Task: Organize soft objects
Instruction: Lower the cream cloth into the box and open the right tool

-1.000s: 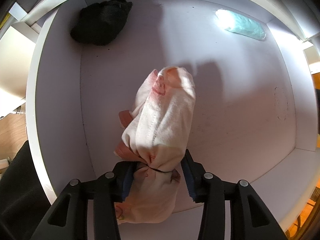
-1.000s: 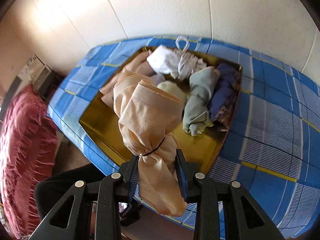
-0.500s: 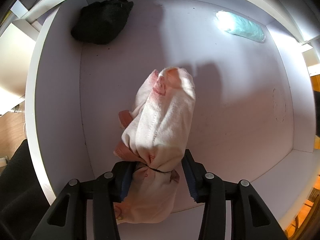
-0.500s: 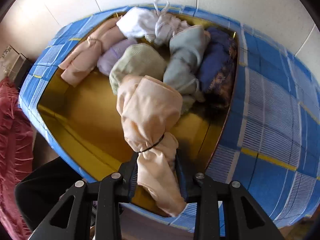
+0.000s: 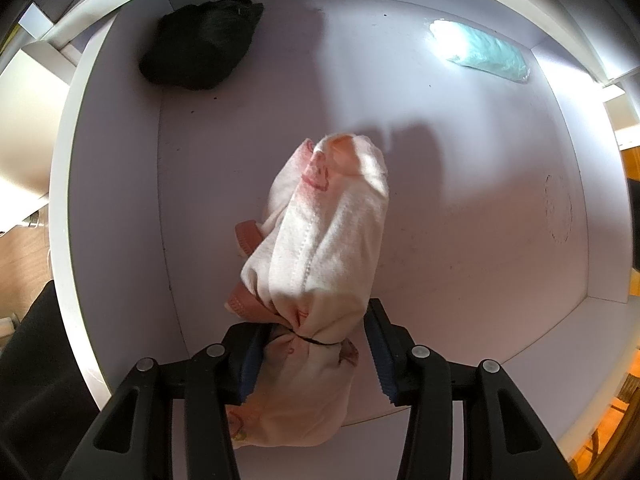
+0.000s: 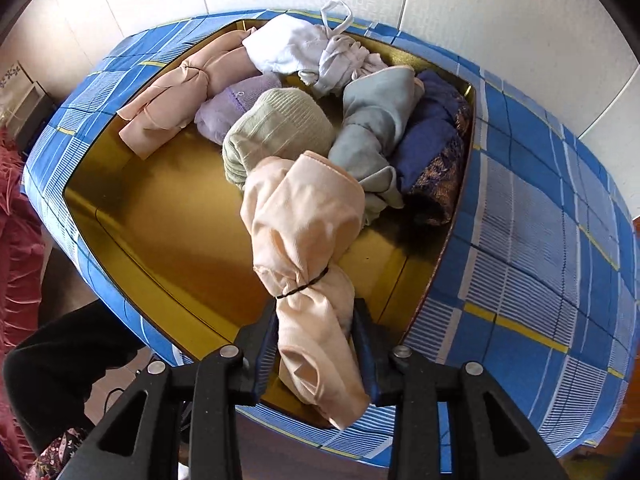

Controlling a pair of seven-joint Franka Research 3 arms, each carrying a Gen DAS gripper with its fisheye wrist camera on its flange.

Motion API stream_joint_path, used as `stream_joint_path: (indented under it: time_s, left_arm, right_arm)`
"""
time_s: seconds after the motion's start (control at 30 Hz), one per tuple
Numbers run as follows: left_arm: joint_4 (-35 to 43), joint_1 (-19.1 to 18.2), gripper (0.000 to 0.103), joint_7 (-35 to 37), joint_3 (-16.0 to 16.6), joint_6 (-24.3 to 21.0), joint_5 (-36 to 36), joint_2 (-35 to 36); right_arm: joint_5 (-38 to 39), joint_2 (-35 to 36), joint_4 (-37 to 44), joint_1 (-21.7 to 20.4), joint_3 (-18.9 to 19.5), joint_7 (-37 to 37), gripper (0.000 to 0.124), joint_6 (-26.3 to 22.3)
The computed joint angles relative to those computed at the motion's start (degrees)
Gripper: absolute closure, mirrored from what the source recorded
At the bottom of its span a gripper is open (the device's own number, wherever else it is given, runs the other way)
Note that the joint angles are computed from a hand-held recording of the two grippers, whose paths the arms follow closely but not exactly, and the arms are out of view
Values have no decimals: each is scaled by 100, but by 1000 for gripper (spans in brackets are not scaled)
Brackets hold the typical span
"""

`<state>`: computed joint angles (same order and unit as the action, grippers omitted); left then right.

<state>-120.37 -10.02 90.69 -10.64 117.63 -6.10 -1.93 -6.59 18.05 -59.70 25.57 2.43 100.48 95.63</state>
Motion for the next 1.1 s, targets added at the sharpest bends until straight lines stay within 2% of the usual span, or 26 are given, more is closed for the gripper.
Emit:
stream_joint_path:
  time_s: [0.03,0.4,0.47,0.5,0.63,0.87,1.1]
  left_arm:
    - [0,1,56,0,-1,0,0,0]
    - [8,-2,55,-7,-7,-11,15,0]
    - [9,-3,55,-8,-8,-11,17,0]
    - [9,-3,55,-8,-8,-11,17,0]
    - [12,-6,55,-11,-10,-15,30,1]
    - [12,-8,55,-20,-11,-12,29,0]
    - [16,-8,55,-3,-10,-18,37,3]
  right_arm:
    - [-59,7,77,34,-1,11,88,-72]
    - [-578,-323,-262,158,5,157,88,316]
    - [-516,-429,-416,114,28,189,89,493]
    - [-451,-441,-425,49,25,131,95,552]
    - [-481,-437,-475,21,67,-97,103,583]
    - [-491,-586,-825,52,127,-186,104,669]
    - [-173,-953,-1452,-109,176,43,102,1081]
